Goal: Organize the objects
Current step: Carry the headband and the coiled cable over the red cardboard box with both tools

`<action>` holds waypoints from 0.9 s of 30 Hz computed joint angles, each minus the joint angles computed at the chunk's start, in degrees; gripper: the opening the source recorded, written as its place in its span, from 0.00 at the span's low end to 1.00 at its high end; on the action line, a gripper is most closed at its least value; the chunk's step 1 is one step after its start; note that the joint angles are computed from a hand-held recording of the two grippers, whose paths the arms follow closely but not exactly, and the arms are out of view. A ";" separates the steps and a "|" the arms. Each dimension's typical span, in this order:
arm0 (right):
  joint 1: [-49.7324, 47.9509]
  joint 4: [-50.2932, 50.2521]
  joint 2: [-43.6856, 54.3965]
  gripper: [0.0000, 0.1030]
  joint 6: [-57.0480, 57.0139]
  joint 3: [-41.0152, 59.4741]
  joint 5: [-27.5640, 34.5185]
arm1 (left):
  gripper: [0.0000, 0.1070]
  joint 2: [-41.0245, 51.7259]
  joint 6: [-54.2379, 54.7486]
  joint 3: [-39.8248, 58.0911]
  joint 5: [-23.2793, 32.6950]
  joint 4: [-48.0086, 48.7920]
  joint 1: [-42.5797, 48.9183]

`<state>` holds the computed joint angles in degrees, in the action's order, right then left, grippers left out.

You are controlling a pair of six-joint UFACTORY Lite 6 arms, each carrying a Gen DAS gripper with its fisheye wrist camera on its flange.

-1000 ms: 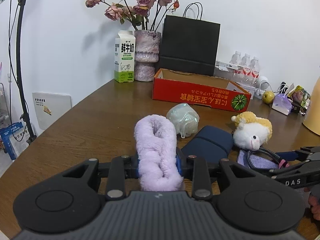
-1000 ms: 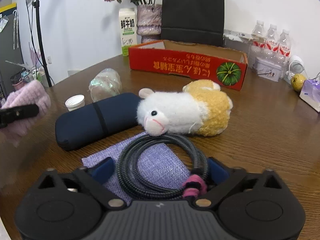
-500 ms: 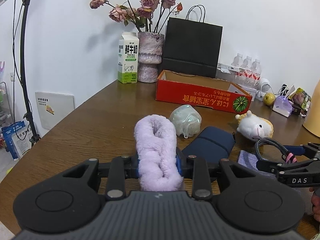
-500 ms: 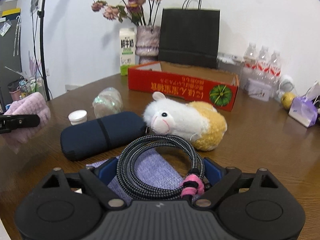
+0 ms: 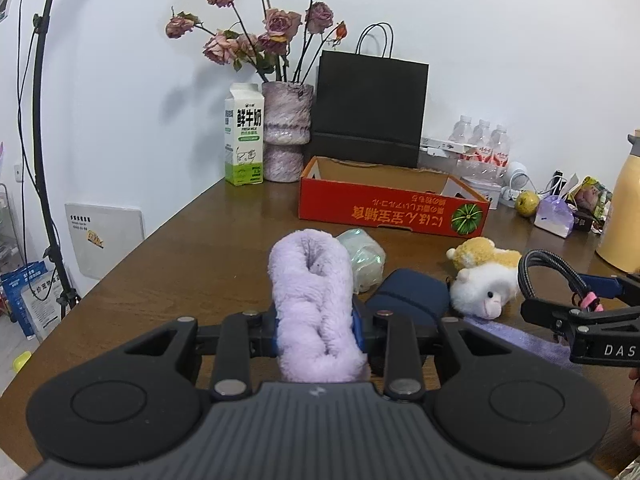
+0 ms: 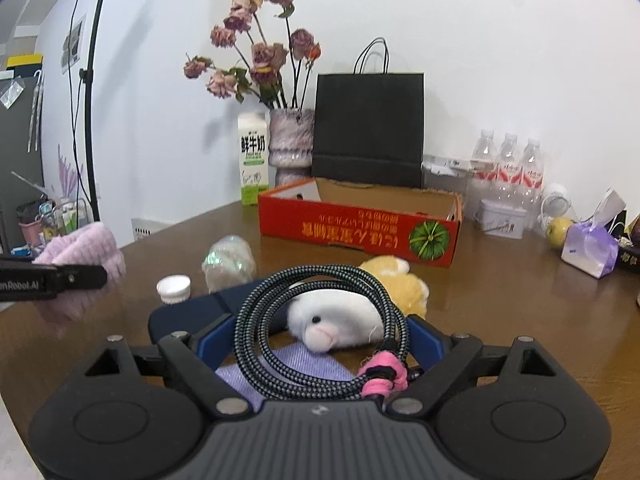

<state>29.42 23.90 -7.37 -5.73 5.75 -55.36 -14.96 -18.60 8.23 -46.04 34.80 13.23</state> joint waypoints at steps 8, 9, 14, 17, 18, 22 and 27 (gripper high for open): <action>-0.58 1.18 -3.78 0.87 -1.45 0.53 1.66 | 0.29 -2.01 -0.95 1.90 2.80 -2.09 -4.78; -0.82 1.11 -4.19 0.87 -1.60 0.75 1.89 | 0.29 -2.07 -0.94 2.39 3.20 -2.69 -5.59; -1.92 0.85 -5.32 0.87 -2.57 1.96 2.78 | 0.29 -1.48 -1.81 4.90 4.77 -4.35 -8.54; -2.93 0.32 -5.58 0.87 -2.90 3.04 3.46 | 0.29 -0.67 -1.37 6.50 5.35 -6.17 -10.63; -3.30 0.07 -5.55 0.87 -2.94 3.44 3.64 | 0.29 -0.28 -1.14 7.02 5.44 -6.85 -11.31; -4.46 -1.00 -4.95 0.87 -2.76 5.09 4.19 | 0.29 2.03 -0.66 9.41 5.83 -9.08 -13.65; -6.48 -3.20 -3.02 0.87 -1.69 7.04 4.09 | 0.29 4.87 -0.30 12.01 5.99 -10.92 -15.75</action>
<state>22.93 20.70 -10.39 -7.41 12.79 -51.27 -10.09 -18.91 20.24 -40.05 23.88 -2.53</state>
